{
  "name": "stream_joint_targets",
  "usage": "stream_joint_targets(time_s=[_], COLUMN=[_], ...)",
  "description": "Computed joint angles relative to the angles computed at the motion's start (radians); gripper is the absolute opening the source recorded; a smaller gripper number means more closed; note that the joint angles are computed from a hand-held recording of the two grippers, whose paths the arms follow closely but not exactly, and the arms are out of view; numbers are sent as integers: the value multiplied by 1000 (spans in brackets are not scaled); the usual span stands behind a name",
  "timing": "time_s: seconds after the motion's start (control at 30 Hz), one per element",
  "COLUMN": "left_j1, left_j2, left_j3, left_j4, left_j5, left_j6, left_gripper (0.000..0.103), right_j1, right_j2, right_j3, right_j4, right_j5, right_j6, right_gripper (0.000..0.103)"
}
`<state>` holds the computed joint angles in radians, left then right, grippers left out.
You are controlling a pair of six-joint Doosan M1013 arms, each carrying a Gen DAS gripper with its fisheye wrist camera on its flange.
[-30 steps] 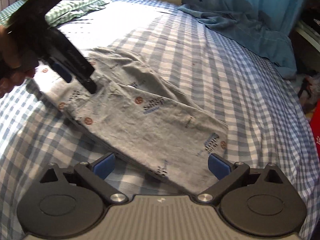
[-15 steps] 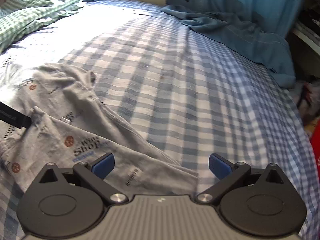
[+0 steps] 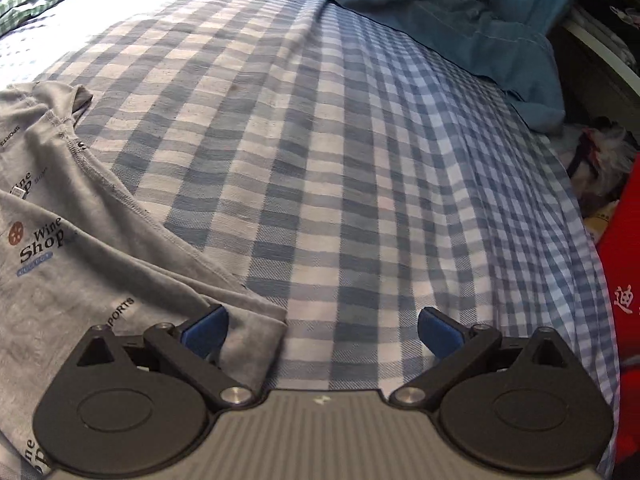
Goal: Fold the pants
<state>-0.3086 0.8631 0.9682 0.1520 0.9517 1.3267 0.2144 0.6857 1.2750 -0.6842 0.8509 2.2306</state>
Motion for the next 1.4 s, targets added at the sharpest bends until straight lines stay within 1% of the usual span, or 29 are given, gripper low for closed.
stream_joint_targets(time_s=[0.1, 0.2, 0.27, 0.33, 0.37, 0.4, 0.43, 0.5, 0.57, 0.63, 0.7, 0.83, 0.93, 1.07, 1.17, 1.27, 1.4], left_j1=[-15, -24, -29, -40, -44, -41, -38, -25, -10, 0, 9, 36, 62, 100, 127, 150, 168], left_j2=[-29, -69, -88, -91, -96, -109, -115, -117, -126, -138, -149, -159, -168, -181, -181, -179, -176], left_j3=[40, 101, 143, 166, 186, 211, 219, 210, 214, 227, 237, 238, 243, 254, 256, 258, 256], left_j4=[67, 78, 76, 135, 170, 170, 161, 112, 68, 83, 132, 207, 238, 257, 245, 203, 159], left_j5=[-32, -78, -94, -81, -95, -129, -137, -117, -129, -149, -150, -100, -84, -77, -63, -53, -47], left_j6=[2, 24, 63, 69, 50, 33, 19, 23, 41, 20, -25, -87, -118, -168, -200, -206, -196], left_gripper=[102, 102, 102, 102, 103, 103, 103, 102, 102, 102, 102, 102, 102, 102, 102, 102, 102], right_j1=[19, 47, 67, 86, 92, 98, 100, 99, 101, 100, 107, 130, 147, 164, 170, 184, 191], right_j2=[-33, -58, -52, -43, -39, -38, -36, -33, -36, -35, -21, 25, 53, 92, 122, 144, 151], right_j3=[41, 77, 77, 73, 70, 72, 72, 58, 51, 39, 12, -57, -99, -166, -217, -251, -265], right_j4=[12, 65, 80, 67, 49, 32, 28, 39, 33, 55, 79, 104, 110, 98, 122, 86, 58], right_j5=[-31, -71, -54, -1, 24, 39, 47, 66, 49, 24, 27, 55, 76, 137, 183, 217, 209], right_j6=[-11, -86, -121, -125, -110, -88, -76, -72, -62, -85, -117, -173, -183, -123, -103, -90, -63], right_gripper=[103, 103, 103, 103, 103, 103, 103, 103, 103, 103, 103, 103, 103, 103, 103, 103, 103])
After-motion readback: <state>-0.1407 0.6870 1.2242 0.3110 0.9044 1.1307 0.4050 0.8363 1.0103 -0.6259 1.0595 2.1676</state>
